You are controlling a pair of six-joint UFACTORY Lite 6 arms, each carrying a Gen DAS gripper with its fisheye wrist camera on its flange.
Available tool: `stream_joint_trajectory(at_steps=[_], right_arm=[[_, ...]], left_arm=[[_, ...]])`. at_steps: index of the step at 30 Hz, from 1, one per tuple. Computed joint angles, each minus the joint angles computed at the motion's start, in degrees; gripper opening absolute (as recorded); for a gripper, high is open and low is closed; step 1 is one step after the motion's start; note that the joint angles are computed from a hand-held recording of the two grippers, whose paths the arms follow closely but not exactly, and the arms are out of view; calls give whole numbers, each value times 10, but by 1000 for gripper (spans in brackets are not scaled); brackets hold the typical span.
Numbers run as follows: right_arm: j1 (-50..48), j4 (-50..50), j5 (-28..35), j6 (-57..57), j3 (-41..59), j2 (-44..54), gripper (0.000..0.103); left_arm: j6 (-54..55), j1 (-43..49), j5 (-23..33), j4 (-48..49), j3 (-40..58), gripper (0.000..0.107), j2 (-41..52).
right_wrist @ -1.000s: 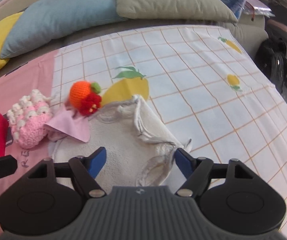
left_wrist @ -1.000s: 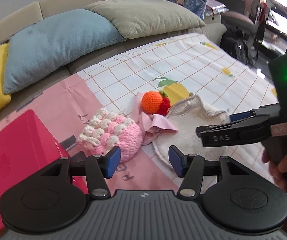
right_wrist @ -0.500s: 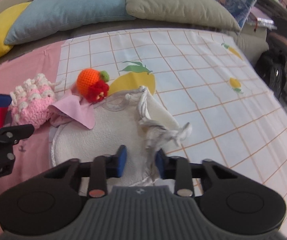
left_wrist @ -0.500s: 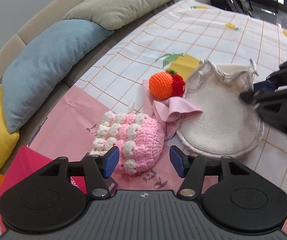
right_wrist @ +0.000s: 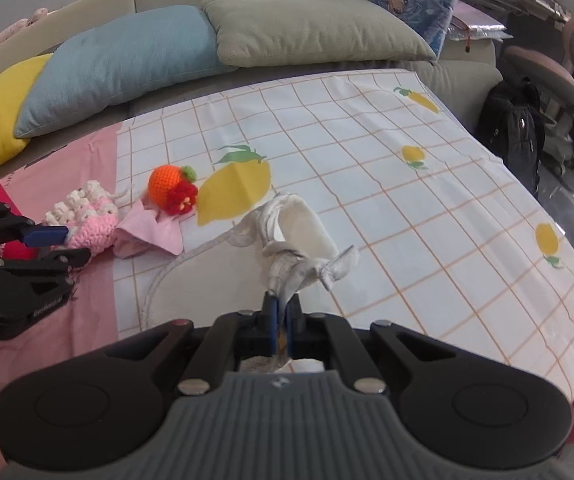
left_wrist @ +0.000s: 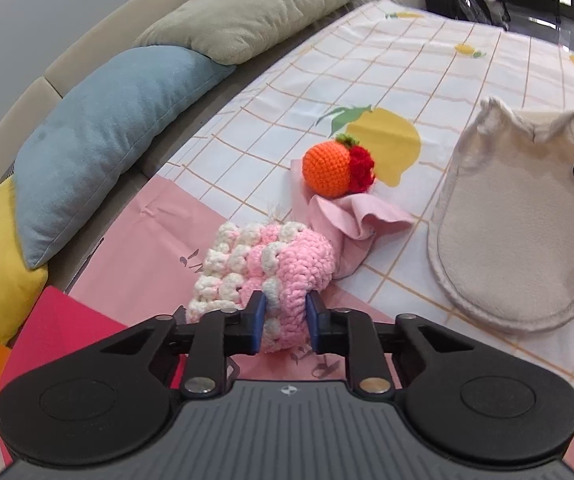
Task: Organize soft objects
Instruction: 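Grasp the pink crocheted hat with the left tool while the right grasps the white bib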
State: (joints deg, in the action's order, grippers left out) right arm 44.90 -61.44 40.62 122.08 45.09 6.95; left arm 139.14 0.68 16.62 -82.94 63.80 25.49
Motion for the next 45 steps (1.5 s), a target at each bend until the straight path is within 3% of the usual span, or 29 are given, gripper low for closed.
stream_joint_trajectory(at_steps=[3, 5, 6, 12, 19, 23, 24, 25, 26, 27, 30, 33, 35, 38, 40, 41, 45], right_arm=[[25, 23, 20, -1, -15, -26, 1], [38, 36, 30, -3, -22, -44, 1], [45, 43, 34, -4, -23, -52, 1], [96, 78, 12, 4, -36, -80, 1], [118, 115, -60, -4, -21, -31, 3], [109, 126, -68, 16, -32, -35, 20], [108, 123, -72, 29, -35, -38, 40], [106, 119, -75, 42, -35, -36, 59], [105, 118, -76, 53, -33, -32, 65], [104, 120, -81, 54, -30, -26, 71], [93, 148, -103, 5, -8, 8, 73], [90, 178, -95, -43, 24, 49, 78], [91, 172, -95, -46, 36, 60, 79], [100, 186, -72, -91, 74, 95, 81], [109, 191, -52, -121, 103, 120, 77], [113, 186, -45, -126, 111, 126, 72], [127, 163, -31, -129, 124, 133, 53]], left_arm=[[18, 15, 24, -15, -54, 20, -62], [-37, 26, 38, 30, -85, 18, -107], [-66, 34, 49, 54, -99, 9, -129], [-218, 109, 154, 212, -171, 9, -248], [-171, 191, 182, 231, -241, 11, -288], [-116, 207, 166, 217, -269, 32, -285], [-101, 207, 158, 210, -275, 46, -284], [-70, 210, 153, 185, -285, 54, -284], [-27, 215, 153, 151, -296, 68, -286], [20, 219, 155, 118, -306, 74, -287], [130, 213, 149, 65, -325, 79, -283], [210, 201, 135, 39, -337, 80, -264], [295, 189, 113, -46, -348, 78, -248], [295, 185, 110, -70, -337, 71, -226], [253, 189, 114, -34, -326, 63, -220], [234, 190, 116, -18, -323, 55, -218], [210, 191, 119, -17, -322, 41, -218]])
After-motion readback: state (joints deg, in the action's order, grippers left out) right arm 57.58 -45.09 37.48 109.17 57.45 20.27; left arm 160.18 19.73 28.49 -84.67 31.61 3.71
